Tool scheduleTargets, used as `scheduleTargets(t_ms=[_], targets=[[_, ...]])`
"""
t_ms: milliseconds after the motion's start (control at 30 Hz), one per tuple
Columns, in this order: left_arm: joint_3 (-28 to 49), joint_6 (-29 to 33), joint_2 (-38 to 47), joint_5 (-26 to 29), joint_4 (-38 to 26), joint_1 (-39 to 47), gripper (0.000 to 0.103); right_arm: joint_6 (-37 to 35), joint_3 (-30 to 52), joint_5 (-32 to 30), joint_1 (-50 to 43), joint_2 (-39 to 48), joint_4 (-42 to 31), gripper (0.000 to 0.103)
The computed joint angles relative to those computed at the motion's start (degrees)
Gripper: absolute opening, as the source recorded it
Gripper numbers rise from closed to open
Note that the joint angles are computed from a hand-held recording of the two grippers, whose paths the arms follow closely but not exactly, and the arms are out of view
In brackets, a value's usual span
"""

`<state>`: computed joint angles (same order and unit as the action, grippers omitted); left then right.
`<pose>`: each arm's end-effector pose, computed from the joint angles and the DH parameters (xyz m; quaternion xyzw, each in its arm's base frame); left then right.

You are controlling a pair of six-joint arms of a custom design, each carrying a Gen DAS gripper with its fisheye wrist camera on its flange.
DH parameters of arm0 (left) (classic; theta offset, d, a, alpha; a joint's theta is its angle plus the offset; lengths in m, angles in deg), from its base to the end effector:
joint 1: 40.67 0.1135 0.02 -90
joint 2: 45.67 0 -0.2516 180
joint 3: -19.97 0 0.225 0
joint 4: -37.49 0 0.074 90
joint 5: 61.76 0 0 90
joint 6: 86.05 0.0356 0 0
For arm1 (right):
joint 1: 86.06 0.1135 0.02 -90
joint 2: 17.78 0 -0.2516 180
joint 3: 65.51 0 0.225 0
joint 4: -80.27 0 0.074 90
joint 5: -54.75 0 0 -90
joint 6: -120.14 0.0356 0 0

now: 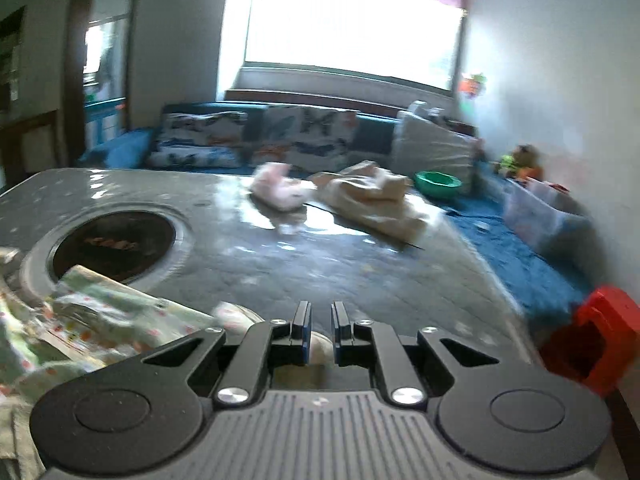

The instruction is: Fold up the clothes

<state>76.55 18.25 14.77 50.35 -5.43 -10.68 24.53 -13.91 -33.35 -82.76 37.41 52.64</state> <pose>0.1744 0.0852 0.2392 -0.0546 0.9136 -0.0289 0.4020 0.1944 0.0100 0.2492 -0.0596 0.8692 -0.0243 0.4903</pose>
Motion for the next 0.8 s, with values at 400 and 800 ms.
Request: scheduleTargets(t_ms=[400,800], targets=[[-1.7,4.5,-2.7,1.6,-6.9,9.7,0.006,0.4,-2.4,-4.6,-9.1,-7.6,-5.8,0.023],[-3.0,7.2,-2.4,1.8,-8.8,16.7,0.007,6.3,12.0,-11.9,-2.4,18.4,-0.4,0.048]])
